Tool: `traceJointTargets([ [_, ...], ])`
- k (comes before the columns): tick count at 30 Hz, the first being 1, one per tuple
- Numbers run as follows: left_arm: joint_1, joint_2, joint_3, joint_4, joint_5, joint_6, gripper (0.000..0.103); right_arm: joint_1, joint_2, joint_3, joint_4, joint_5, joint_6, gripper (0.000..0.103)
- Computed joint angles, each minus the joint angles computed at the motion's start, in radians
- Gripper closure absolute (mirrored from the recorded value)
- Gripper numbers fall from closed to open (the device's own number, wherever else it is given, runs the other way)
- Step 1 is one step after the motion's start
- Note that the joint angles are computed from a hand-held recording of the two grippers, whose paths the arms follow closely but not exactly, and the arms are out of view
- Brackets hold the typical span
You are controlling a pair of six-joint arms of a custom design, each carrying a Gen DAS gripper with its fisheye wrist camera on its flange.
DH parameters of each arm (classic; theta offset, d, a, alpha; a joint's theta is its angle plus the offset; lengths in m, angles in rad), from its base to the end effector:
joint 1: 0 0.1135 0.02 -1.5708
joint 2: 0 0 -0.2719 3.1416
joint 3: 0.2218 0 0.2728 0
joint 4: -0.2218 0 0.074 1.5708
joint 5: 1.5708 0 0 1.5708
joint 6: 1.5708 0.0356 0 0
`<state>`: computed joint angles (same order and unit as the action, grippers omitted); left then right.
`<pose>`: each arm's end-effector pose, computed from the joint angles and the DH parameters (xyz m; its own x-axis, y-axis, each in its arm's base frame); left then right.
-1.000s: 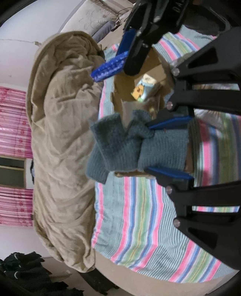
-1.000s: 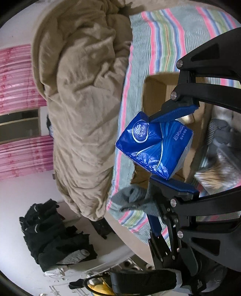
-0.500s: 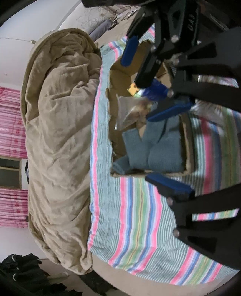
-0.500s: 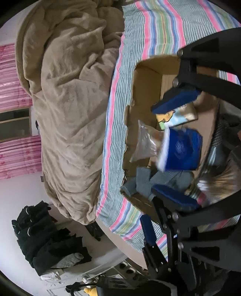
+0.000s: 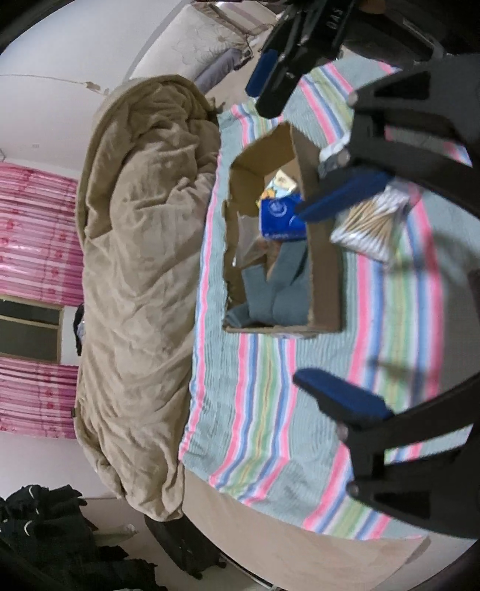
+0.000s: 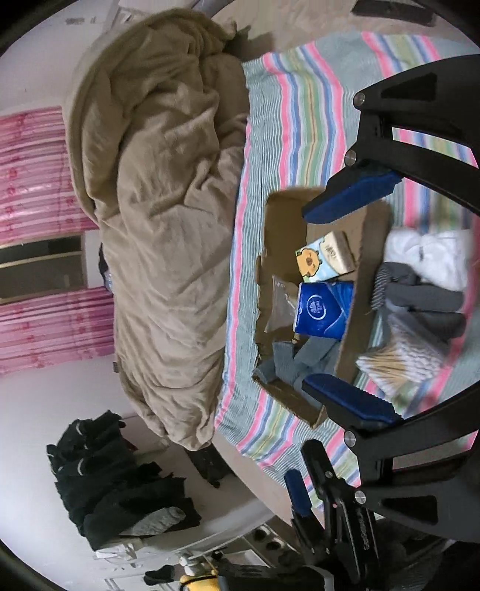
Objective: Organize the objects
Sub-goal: 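Carry the blue tissue pack and grey gloves into the box and release both, then grasp the cotton swab bag with the left gripper while the right grasps white socks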
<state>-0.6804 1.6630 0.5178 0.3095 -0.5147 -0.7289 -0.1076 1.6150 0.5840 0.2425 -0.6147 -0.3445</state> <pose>0.2287 -0.1625 0.0888 -0.6239 -0.2409 -0.7435 -0.1670 0.9704 -0.1743 0.2934 -0.0110 0.1146 -0.5569 -0.2173 -0.8016 -0.5360 0.8313 0.1470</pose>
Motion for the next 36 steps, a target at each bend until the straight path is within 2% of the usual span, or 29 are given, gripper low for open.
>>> traceJointTargets([
  [6,-0.124,-0.062,-0.035,-0.074,-0.071,-0.094,0.013,-0.108,-0.125,-0.081,-0.058,-0.075,-0.050,0.017],
  [10,-0.175,-0.047,-0.039,-0.077,-0.073,-0.135,0.013,-0.173,-0.155,-0.113,-0.095,-0.109,-0.097,0.017],
  [20,-0.245,0.114,0.029,-0.064,-0.030,-0.194,0.013,-0.277,-0.073,-0.141,-0.111,-0.134,-0.196,0.017],
  [25,-0.253,0.193,0.082,-0.049,-0.015,-0.185,0.013,-0.297,0.016,-0.129,-0.083,-0.123,-0.216,0.017],
  [36,-0.180,0.409,0.269,-0.009,0.033,-0.061,0.013,-0.287,0.159,-0.079,-0.009,-0.083,-0.203,0.017],
])
